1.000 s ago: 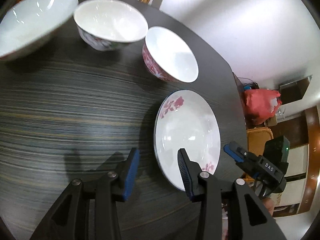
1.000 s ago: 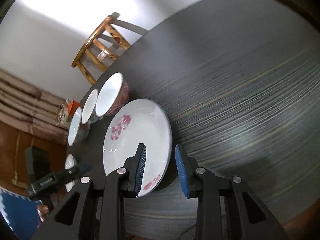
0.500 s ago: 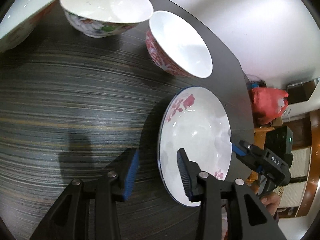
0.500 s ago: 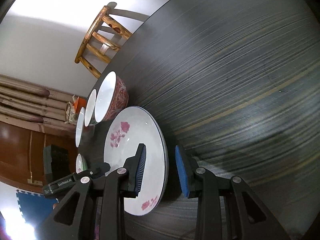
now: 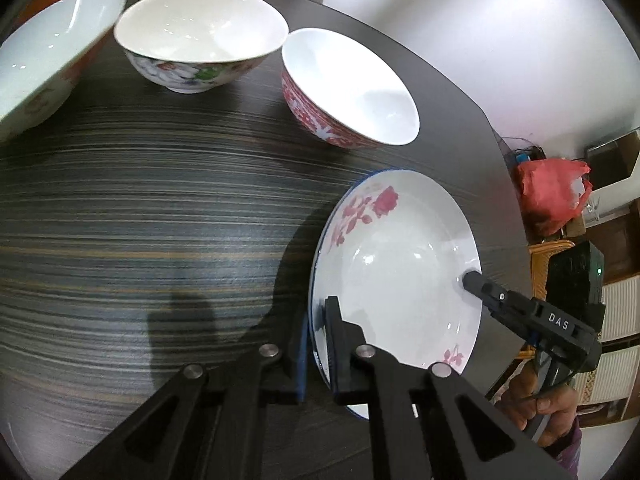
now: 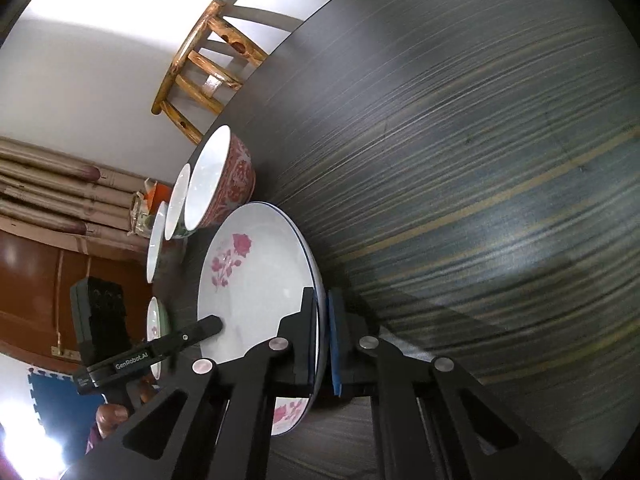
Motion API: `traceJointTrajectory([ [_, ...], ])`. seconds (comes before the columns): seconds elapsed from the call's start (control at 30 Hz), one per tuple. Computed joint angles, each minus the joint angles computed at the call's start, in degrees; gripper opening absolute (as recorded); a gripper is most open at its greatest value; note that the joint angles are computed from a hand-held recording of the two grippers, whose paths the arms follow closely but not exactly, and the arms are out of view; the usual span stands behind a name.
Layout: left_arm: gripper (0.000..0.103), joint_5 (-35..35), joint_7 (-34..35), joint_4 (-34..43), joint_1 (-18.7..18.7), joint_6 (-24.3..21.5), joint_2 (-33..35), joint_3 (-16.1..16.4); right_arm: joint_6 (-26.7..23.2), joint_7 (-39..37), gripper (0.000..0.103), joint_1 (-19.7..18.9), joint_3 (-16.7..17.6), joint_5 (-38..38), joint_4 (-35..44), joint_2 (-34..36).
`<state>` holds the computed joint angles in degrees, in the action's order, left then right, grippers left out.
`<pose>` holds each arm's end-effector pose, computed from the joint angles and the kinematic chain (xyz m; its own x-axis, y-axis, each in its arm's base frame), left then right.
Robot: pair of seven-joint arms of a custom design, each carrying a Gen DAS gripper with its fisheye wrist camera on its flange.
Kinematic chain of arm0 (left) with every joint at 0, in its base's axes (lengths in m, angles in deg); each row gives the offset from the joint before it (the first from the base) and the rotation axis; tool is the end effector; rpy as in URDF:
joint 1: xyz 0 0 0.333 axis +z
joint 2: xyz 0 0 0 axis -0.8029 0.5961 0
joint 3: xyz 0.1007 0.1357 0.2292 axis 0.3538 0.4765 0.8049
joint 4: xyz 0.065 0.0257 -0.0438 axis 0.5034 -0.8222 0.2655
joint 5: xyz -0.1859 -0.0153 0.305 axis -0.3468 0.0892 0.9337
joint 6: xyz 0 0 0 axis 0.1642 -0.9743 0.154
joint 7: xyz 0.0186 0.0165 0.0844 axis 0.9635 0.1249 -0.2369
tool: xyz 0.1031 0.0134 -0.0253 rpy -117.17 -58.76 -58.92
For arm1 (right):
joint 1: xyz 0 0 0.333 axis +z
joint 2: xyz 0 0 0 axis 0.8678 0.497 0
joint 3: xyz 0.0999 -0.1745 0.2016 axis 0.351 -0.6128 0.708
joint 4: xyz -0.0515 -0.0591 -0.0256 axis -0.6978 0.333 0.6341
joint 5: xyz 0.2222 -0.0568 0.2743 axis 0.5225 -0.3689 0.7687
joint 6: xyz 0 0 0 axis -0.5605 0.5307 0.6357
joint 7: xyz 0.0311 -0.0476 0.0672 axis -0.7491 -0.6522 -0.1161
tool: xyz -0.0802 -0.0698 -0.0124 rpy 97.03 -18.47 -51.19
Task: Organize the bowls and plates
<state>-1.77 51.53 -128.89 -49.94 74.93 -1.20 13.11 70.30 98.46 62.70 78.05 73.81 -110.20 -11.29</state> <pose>0.6875 -0.0952 0.3705 0.0783 -0.8672 0.4917 -0.9644 -0.1909 -0.1831 0.6525 0.1566 0.3167 -0.0234 -0.6767 -0.7359 -0.9329 0.2794 -0.2273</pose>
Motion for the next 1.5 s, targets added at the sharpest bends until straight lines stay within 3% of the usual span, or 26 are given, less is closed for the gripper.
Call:
traceJointTrajectory([
  [0.33, 0.007, 0.0, 0.2, -7.0, 1.3, 1.6, -6.2, 1.4, -1.0, -0.8, 0.008, 0.8, 0.4, 2.4, -2.0, -1.9],
  [0.77, 0.007, -3.9, 2.0, -21.7, 4.7, 4.6, -17.2, 4.6, -3.3, 3.8, 0.008, 5.3, 1.2, -1.3, 1.7, 0.2],
  [1.13, 0.007, -6.0, 4.2, -29.3, 7.4, 6.4, -24.9, 8.4, -5.2, 9.4, 0.008, 9.7, 3.0, -6.6, 11.0, 5.1],
  [1.5, 0.007, -7.7, 5.7, -33.4, 10.7, 7.0, -28.8, 11.9, -10.5, 18.9, 0.008, 15.6, 3.6, -16.7, 29.5, 15.3],
])
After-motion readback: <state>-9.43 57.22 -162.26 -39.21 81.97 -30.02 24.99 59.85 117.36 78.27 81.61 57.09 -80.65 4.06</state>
